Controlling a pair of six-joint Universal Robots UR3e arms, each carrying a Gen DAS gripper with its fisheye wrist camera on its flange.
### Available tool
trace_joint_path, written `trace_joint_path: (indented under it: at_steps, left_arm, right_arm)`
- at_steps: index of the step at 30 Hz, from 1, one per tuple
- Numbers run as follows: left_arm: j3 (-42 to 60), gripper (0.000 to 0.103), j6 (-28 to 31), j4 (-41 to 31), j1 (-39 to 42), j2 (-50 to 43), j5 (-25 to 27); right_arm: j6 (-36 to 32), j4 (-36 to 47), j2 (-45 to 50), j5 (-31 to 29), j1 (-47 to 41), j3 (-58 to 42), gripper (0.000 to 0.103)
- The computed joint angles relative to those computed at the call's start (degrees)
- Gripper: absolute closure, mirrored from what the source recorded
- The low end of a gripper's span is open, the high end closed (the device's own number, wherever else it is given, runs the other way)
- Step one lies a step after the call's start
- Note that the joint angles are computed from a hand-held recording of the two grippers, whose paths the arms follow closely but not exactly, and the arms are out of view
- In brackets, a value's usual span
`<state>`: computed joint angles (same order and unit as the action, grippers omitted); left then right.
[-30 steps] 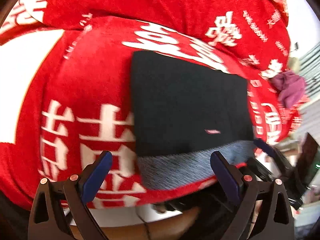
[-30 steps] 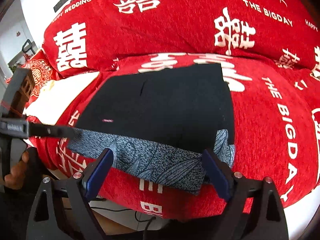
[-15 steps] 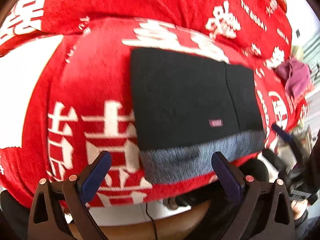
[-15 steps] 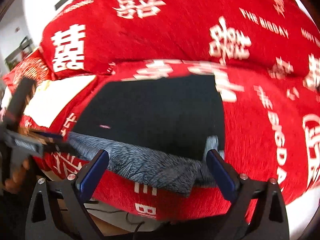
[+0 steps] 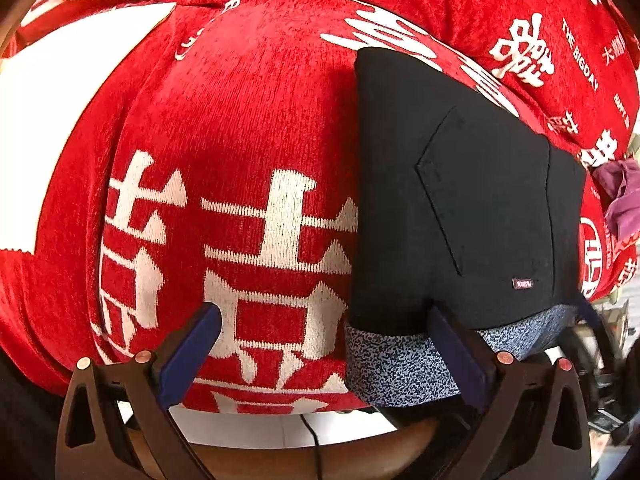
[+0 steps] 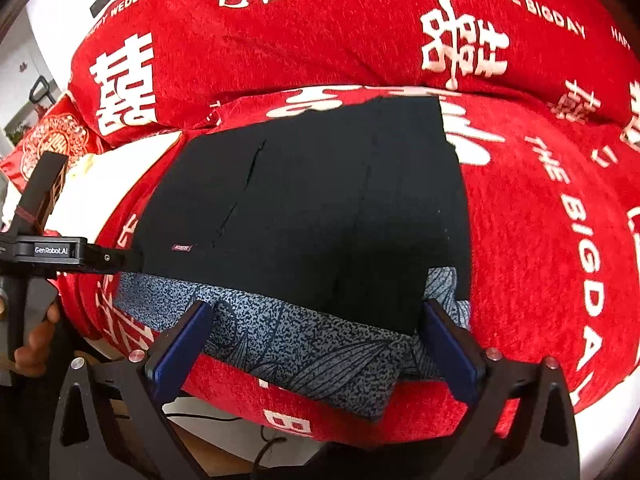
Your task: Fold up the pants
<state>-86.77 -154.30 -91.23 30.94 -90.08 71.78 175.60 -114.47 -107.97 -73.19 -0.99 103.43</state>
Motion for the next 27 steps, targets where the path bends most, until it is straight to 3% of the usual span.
trace_joint_path:
  at_steps: [5, 8, 11, 13, 16, 20, 23, 27]
  left_arm:
    - [2.98, 0.0, -1.36, 0.71, -1.35, 1.07, -1.6]
    - [1.61, 0.0, -1.64, 3.74, -6.09, -0.8, 5.03]
    - [3.31, 0.0, -2.18, 0.54, -4.27, -1.09, 2.09]
    - [5.29, 0.0, -1.97, 1.11, -3.78, -1.14, 0.86]
    - [13.65, 0.0, -4.82, 0.08, -5.14, -6.44, -0.76]
    - [26.88, 0.0, -11.0, 2.47, -12.79, -17.85, 2.5]
    - [35.09, 0.0, -11.45, -0.51, -15.56, -23.2, 1.11]
    - [42.19, 0.0, -11.55, -2.94, -18.94, -28.73, 1.19]
  right_arm:
    - [1.35, -2.82, -1.91, -0.69, 1.33, -2.08, 0.001]
    - [-1.09, -1.96, -2.17, 3.93, 0.11, -2.06, 0.001]
    - [-2.13, 3.64, 2.43, 4.5, -0.11, -2.65, 0.001]
    - [-2.41, 2.25, 2.02, 4.1, 0.11, -2.53, 0.001]
    - [-3.62, 1.31, 2.13, 5.7, -0.63, -6.01, 0.001]
    - [-5.89, -2.66, 10.75, 3.56, 0.93, -13.99, 0.001]
    - [-6.83, -5.37, 18.73, 5.35, -0.09, -19.9, 0.001]
    - [-10.96, -1.79, 26.41, 9.03, -1.67, -26.81, 0.001]
